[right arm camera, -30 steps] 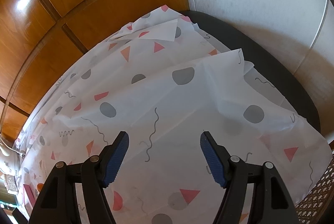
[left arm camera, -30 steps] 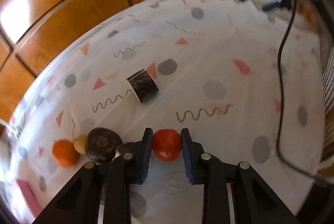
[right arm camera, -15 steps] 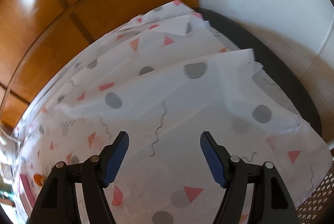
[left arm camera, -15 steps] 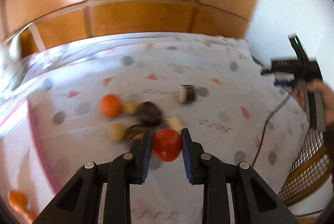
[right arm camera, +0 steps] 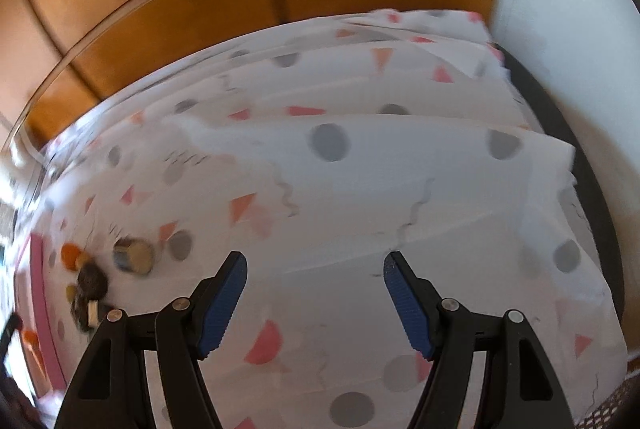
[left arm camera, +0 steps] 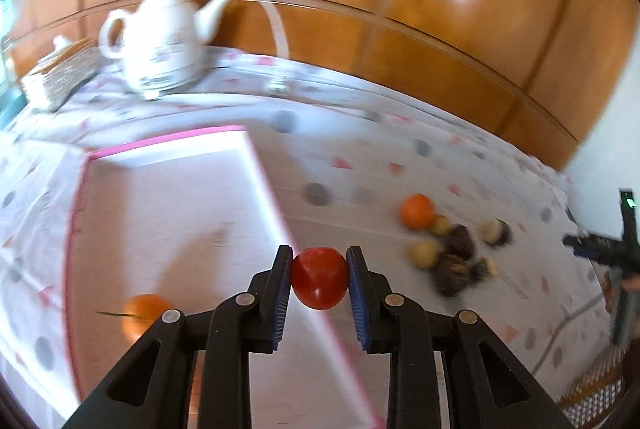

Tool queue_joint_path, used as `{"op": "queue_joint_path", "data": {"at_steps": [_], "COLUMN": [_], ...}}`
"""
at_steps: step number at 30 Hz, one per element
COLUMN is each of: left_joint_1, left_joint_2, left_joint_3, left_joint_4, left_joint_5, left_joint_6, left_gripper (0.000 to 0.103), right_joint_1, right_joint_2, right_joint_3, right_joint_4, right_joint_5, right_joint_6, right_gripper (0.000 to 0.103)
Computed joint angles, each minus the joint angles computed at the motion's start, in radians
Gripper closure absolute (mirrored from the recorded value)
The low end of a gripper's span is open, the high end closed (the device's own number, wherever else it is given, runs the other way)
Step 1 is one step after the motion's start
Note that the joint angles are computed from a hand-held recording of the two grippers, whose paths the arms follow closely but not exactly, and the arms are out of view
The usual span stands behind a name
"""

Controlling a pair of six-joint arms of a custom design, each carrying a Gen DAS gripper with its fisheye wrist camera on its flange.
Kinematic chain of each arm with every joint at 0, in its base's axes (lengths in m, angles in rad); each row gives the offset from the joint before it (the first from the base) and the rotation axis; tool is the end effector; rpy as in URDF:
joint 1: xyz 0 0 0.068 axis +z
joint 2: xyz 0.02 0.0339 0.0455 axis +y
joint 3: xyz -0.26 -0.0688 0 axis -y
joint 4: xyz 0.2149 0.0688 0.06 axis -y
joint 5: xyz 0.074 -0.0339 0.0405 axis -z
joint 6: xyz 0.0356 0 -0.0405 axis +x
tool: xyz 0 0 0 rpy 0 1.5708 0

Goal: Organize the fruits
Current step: 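Carry the red tomato into the pink tray and open the left tool, then move the right tool to the dark cylindrical slice and grasp it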

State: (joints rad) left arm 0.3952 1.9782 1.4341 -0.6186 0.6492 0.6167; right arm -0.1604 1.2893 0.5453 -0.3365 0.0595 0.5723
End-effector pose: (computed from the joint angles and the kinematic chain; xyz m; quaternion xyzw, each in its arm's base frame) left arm 0.3577 0.1259 0.1984 0.1668 0.9153 -0.1801 0.3193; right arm 0.1952 -0.0337 0.1652 0.3541 0.9027 0.0214 0.2434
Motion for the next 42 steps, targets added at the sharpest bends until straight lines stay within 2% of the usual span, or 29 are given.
{"op": "queue_joint_path", "data": {"at_steps": [10, 16, 20, 26, 28, 34, 38, 40, 42], "left_joint_1": [0.08, 0.091, 0.1, 0.113, 0.119, 0.155, 0.185, 0.199, 0.219], "left_joint_2": [0.196, 0.317, 0.369, 0.361, 0.338, 0.249, 0.195, 0.149, 0.113], "left_joint_3": [0.253, 0.409, 0.467, 0.421, 0.383, 0.252, 0.177, 0.105, 0.055], "left_joint_4": [0.018, -0.024, -0.043, -0.001, 0.021, 0.09, 0.112, 0.161, 0.186], "left_joint_5": [-0.109, -0.181, -0.214, -0.229, -0.222, -0.189, -0.167, -0.168, -0.15], "left_joint_6": [-0.108, -0.151, -0.178, -0.175, -0.174, -0.157, -0.138, -0.128, -0.121], "left_gripper": [0.076, 0.075, 0.075, 0.073, 0.062, 0.049, 0.046, 0.037, 0.033], "right_joint_1": [0.264, 0.351, 0.381, 0.412, 0.426, 0.477, 0.485, 0.486, 0.484], "right_joint_2": [0.035, 0.063, 0.083, 0.118, 0.14, 0.218, 0.236, 0.25, 0.266], "right_joint_3": [0.045, 0.06, 0.066, 0.084, 0.097, 0.148, 0.164, 0.174, 0.186], "right_joint_4": [0.057, 0.089, 0.105, 0.12, 0.118, 0.111, 0.107, 0.105, 0.109], "right_joint_5": [0.06, 0.061, 0.06, 0.047, 0.048, 0.064, 0.069, 0.076, 0.07], "right_joint_6": [-0.072, -0.118, -0.132, -0.143, -0.145, -0.151, -0.144, -0.139, -0.127], "right_gripper": [0.034, 0.038, 0.041, 0.045, 0.047, 0.048, 0.05, 0.052, 0.053]}}
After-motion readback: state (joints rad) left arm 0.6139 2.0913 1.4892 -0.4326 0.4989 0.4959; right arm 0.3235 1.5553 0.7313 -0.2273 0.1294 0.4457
